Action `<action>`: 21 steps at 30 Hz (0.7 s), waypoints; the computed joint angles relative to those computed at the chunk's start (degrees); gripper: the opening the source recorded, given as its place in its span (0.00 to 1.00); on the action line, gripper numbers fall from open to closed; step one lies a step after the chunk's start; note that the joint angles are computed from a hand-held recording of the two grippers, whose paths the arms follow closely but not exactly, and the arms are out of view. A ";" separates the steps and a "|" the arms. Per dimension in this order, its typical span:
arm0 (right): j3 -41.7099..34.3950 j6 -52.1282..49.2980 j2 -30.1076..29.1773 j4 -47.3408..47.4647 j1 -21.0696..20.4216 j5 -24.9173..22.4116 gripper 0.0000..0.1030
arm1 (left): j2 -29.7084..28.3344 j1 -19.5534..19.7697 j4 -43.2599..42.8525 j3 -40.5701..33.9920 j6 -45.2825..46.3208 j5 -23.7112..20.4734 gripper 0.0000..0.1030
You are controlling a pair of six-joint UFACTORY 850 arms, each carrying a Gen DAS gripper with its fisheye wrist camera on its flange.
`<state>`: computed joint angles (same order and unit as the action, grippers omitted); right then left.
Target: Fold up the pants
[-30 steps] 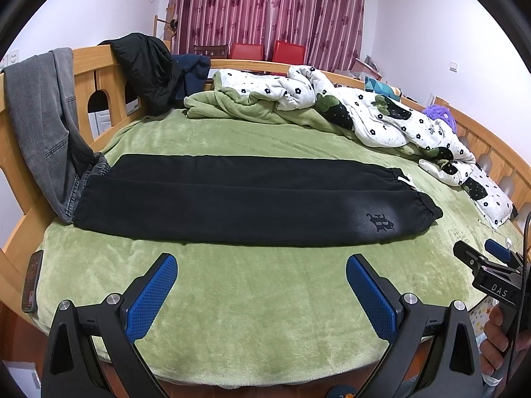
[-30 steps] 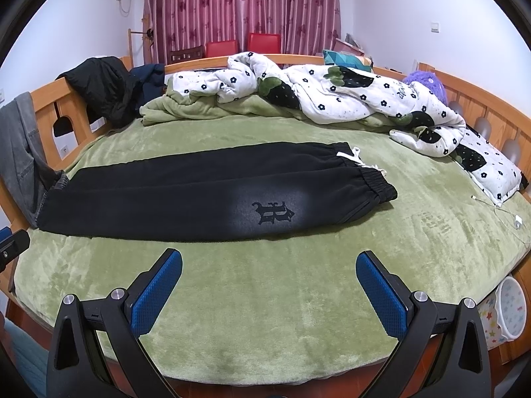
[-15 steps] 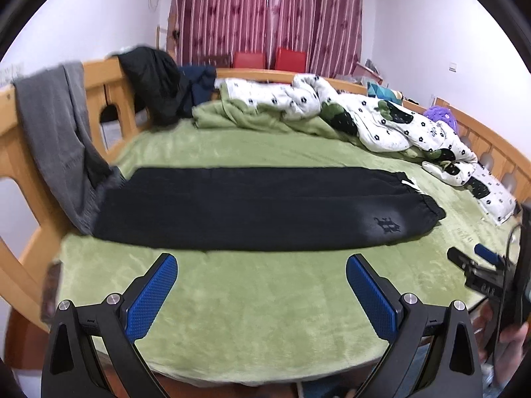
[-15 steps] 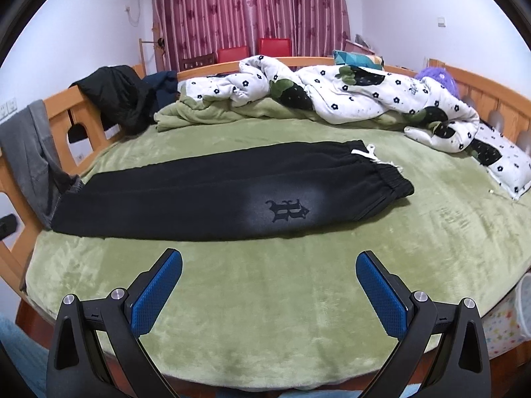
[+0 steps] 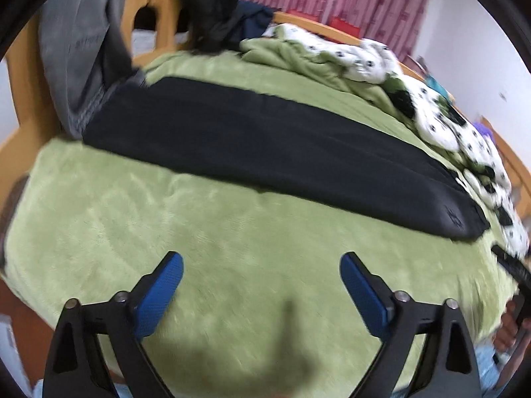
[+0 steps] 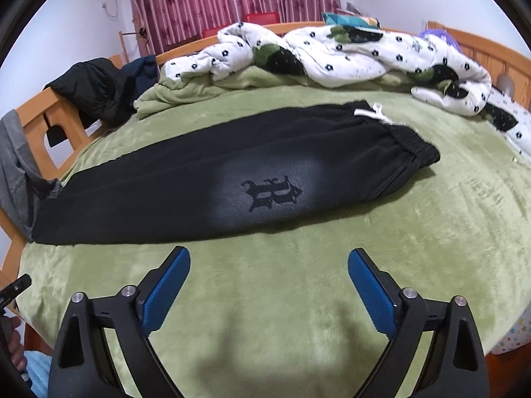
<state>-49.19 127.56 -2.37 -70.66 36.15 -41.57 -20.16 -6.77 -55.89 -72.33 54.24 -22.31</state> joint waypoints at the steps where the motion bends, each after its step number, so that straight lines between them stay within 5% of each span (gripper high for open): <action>1: 0.76 1.74 0.00 -1.10 -0.93 0.96 0.87 | -1.98 0.45 -0.15 -1.79 -1.21 -1.01 0.91; 7: 3.92 10.69 -0.28 -6.06 -7.85 9.08 0.70 | -11.62 1.64 -0.50 -11.57 -7.46 -4.77 0.84; 17: 3.46 28.61 -2.68 -22.61 -17.54 19.38 0.66 | -21.35 2.51 2.72 -24.32 -17.42 -7.01 0.64; 18: 2.49 28.29 -3.90 -22.29 -18.60 20.69 0.62 | -21.90 2.42 3.56 -25.13 -18.65 -6.38 0.59; 20: 0.95 24.92 -5.65 -17.92 -19.93 22.73 0.35 | -22.95 1.93 7.60 -26.90 -22.69 -4.87 0.47; 21: 0.45 24.51 -6.12 -16.50 -20.06 22.69 0.34 | -23.35 1.59 10.48 -27.77 -24.90 -4.10 0.35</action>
<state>-48.74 152.07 -8.49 -87.16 16.09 -18.88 -43.51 -5.18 -45.41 -100.10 29.35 -26.42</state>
